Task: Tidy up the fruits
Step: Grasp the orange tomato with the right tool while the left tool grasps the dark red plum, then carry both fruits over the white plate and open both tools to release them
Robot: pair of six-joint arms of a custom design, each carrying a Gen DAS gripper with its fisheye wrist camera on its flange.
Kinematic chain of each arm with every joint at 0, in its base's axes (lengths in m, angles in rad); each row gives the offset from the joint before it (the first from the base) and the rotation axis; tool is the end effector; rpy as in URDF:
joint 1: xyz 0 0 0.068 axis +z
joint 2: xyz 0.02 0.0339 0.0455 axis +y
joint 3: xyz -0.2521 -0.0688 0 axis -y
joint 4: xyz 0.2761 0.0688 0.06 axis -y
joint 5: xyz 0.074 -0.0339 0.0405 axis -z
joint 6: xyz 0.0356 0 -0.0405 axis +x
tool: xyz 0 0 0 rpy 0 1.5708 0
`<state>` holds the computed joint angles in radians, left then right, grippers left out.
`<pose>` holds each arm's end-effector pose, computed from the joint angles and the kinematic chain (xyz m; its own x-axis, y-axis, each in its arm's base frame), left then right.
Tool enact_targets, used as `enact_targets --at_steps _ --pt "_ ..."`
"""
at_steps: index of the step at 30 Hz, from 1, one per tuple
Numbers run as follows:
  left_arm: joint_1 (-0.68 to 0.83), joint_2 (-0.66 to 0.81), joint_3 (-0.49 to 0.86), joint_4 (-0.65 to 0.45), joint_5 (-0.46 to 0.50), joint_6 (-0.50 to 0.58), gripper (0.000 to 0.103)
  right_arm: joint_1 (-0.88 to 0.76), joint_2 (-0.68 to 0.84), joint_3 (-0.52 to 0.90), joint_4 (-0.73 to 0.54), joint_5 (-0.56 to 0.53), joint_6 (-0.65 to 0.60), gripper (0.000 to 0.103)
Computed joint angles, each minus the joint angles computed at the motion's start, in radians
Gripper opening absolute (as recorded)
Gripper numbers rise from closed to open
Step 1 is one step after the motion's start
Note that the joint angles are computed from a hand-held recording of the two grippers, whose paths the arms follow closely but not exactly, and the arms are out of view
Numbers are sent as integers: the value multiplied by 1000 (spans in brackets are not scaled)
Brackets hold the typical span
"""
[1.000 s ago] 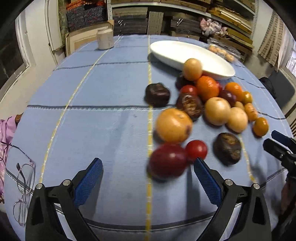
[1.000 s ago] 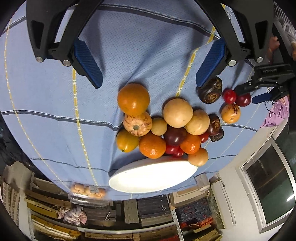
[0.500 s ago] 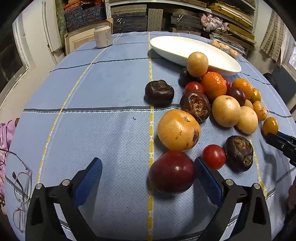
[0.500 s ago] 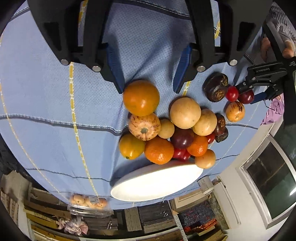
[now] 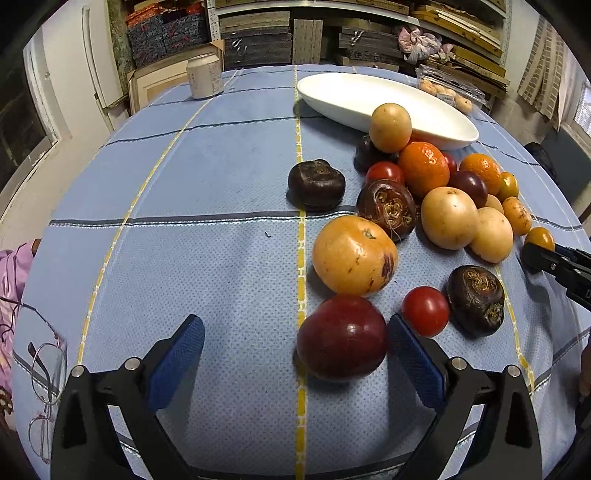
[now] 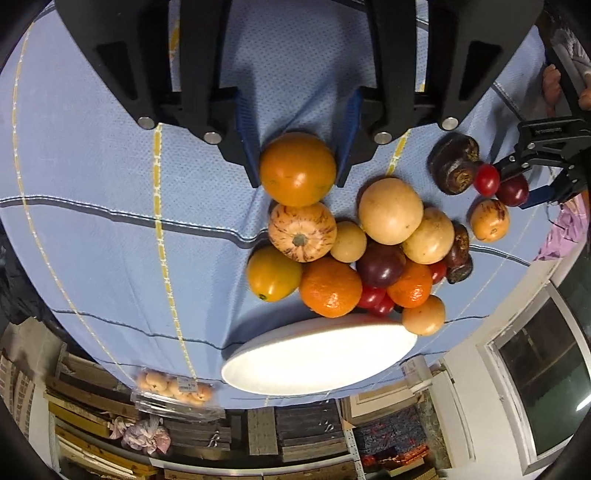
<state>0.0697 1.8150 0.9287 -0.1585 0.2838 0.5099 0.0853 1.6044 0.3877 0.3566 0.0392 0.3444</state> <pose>0.3562 0.0149 0.0886 -0.7172 0.4196 -0.5564 0.4851 0.8738 0.0337 0.2512 0.0201 0.0442 -0.7310 0.2761 -0.6241 0.1988 0.9610 0.1923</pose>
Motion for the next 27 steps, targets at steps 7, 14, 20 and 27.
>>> enact_targets --at_steps 7,14,20,27 --pt "-15 -84 -106 95 23 53 91 -34 -3 -20 36 -60 11 39" --pt "1 -40 -49 30 60 33 60 -48 -5 -33 58 -88 20 39" --pt "-6 -63 -83 54 72 53 40 -60 -2 -36 71 -107 23 39" --pt "28 -74 -69 12 147 36 39 -69 -7 -45 86 -119 25 38"
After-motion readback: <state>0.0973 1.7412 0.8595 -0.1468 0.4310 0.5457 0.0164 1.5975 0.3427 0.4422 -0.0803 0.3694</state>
